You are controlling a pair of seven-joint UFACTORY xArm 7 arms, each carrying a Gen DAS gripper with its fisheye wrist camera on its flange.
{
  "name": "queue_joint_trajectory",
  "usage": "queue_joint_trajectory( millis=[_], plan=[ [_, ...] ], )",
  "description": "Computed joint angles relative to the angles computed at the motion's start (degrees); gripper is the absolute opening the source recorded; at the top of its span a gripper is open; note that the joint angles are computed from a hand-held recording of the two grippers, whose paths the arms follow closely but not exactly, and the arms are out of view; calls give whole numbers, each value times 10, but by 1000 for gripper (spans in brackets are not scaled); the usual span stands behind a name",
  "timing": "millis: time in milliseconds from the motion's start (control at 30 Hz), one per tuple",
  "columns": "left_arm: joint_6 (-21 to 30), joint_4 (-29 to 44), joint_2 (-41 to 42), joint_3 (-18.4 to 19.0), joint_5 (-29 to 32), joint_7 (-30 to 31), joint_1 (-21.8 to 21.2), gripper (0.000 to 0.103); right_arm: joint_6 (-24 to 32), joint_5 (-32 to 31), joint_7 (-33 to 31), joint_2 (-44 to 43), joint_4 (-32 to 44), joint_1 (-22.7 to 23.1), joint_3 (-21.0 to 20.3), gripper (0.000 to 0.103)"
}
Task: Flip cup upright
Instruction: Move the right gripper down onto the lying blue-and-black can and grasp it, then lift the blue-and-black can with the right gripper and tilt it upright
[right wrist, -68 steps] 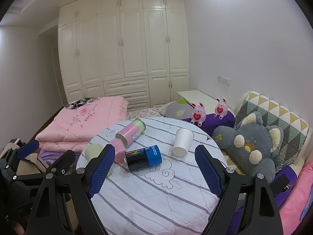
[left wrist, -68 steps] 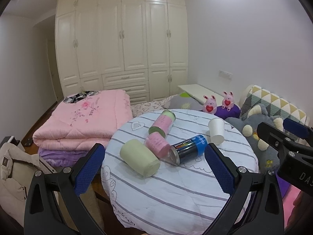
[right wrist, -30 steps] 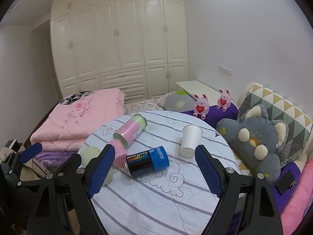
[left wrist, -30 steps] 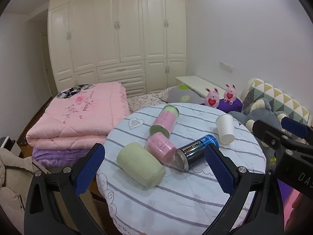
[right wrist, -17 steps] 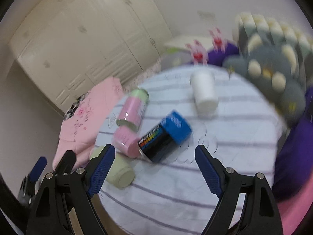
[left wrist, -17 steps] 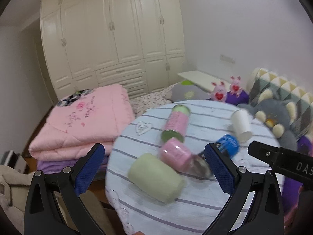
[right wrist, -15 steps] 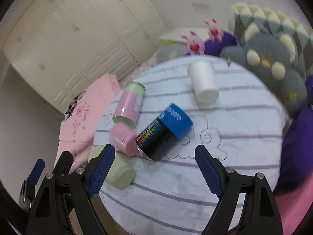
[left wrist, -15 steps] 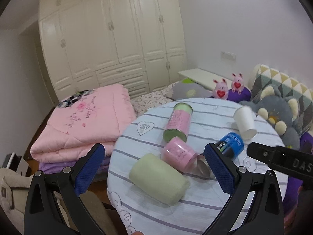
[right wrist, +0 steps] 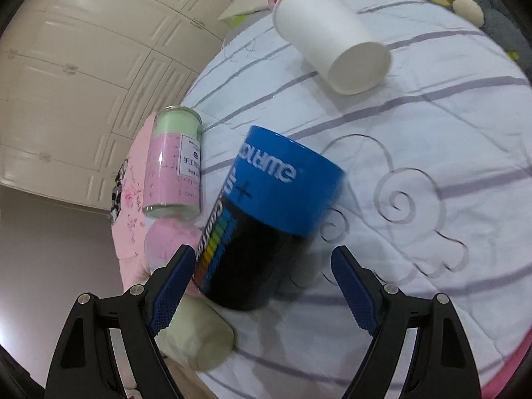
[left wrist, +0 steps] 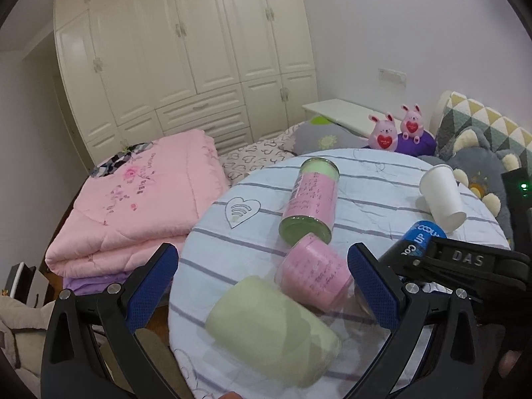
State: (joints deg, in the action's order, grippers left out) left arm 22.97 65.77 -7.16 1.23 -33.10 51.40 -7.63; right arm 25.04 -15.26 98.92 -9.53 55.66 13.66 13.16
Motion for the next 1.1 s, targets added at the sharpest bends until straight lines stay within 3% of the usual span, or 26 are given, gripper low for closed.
queue_joint_trajectory(
  millis=[200,267,367,567,700,933,1033,1100],
  plan=[
    [-2,18,25,-10,15,-15,3,103,-47,26,-29,36,8,0,-20,85],
    [1,21,29,-13,22,-23,6,103,-72,0,-19,37,2,-6,-20,85],
    [10,21,30,-17,28,-35,8,103,-84,21,-79,39,1,0,-30,75],
    [54,19,14,-15,5,-7,2,103,-91,110,-210,14,-24,12,-47,75],
    [81,12,-2,-14,10,-6,0,103,-37,186,-331,-7,-21,24,-66,75],
    [117,-12,-35,-16,23,-6,-17,103,140,247,-524,-11,46,18,-81,75],
    [93,-30,-44,-30,72,-45,-19,103,191,245,-566,-6,70,10,-75,75],
    [107,-27,-40,-28,89,-60,-23,103,210,246,-586,-7,75,5,-73,75]
  ],
)
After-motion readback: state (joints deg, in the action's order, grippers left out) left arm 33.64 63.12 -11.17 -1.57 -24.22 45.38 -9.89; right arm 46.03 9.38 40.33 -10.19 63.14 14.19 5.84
